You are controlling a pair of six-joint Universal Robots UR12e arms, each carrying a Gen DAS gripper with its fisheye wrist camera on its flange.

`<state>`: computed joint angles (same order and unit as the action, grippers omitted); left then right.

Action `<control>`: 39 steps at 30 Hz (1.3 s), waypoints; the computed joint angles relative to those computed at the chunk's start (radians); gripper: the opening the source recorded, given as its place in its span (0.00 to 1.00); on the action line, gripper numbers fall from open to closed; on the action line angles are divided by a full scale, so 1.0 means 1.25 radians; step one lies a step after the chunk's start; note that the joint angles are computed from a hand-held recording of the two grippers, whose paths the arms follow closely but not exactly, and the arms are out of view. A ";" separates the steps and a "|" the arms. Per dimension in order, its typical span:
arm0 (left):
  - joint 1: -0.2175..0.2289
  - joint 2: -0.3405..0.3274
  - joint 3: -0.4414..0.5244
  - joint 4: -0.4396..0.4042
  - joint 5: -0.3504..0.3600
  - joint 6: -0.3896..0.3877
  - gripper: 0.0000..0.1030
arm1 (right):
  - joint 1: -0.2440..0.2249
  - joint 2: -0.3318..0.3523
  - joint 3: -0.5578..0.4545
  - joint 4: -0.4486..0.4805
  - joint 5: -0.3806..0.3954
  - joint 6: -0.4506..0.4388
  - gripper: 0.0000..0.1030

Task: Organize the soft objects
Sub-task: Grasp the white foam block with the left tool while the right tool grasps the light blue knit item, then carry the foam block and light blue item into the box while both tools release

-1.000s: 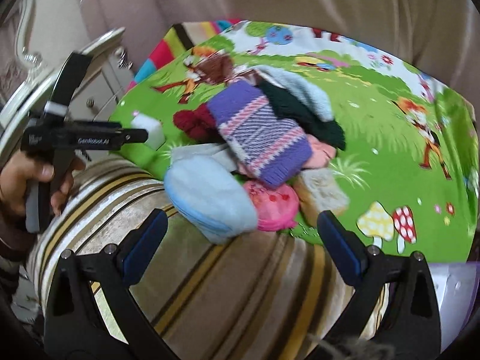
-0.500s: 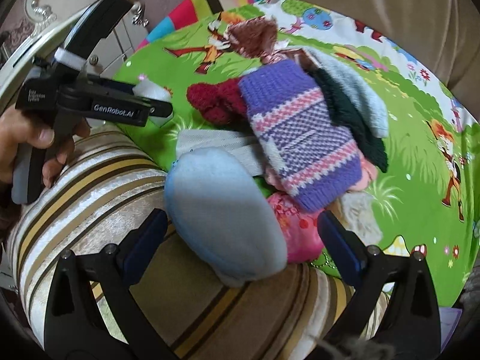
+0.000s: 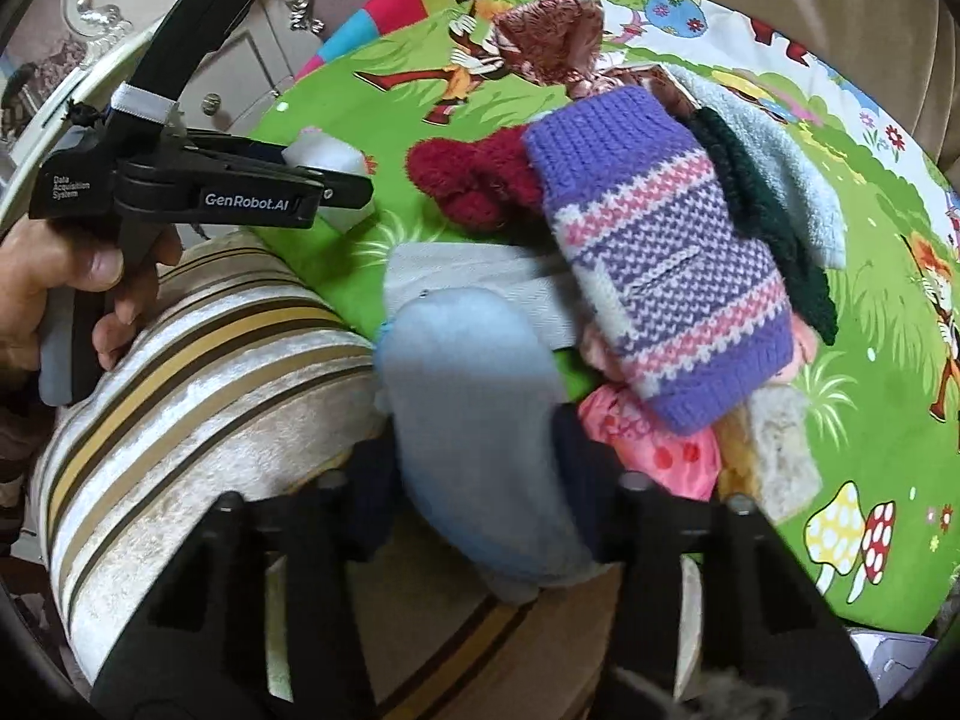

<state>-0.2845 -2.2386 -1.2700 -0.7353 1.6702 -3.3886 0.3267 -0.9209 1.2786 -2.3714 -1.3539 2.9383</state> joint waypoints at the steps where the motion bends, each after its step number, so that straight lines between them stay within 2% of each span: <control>1: -0.001 0.007 -0.010 0.012 0.002 -0.007 0.58 | -0.001 -0.003 0.006 -0.005 0.007 0.001 0.38; 9: -0.006 0.049 -0.072 0.097 0.000 -0.044 0.58 | -0.014 -0.040 0.068 -0.078 0.063 0.033 0.19; 15: -0.014 0.072 -0.106 0.148 -0.015 -0.064 0.58 | -0.023 -0.065 0.109 -0.139 0.082 0.067 0.16; 23: -0.031 0.086 -0.124 0.178 -0.049 -0.055 0.58 | -0.039 -0.098 0.164 -0.219 0.094 0.125 0.14; 39: -0.083 0.066 -0.081 0.181 -0.127 0.012 0.58 | -0.089 -0.184 0.292 -0.343 0.063 0.242 0.13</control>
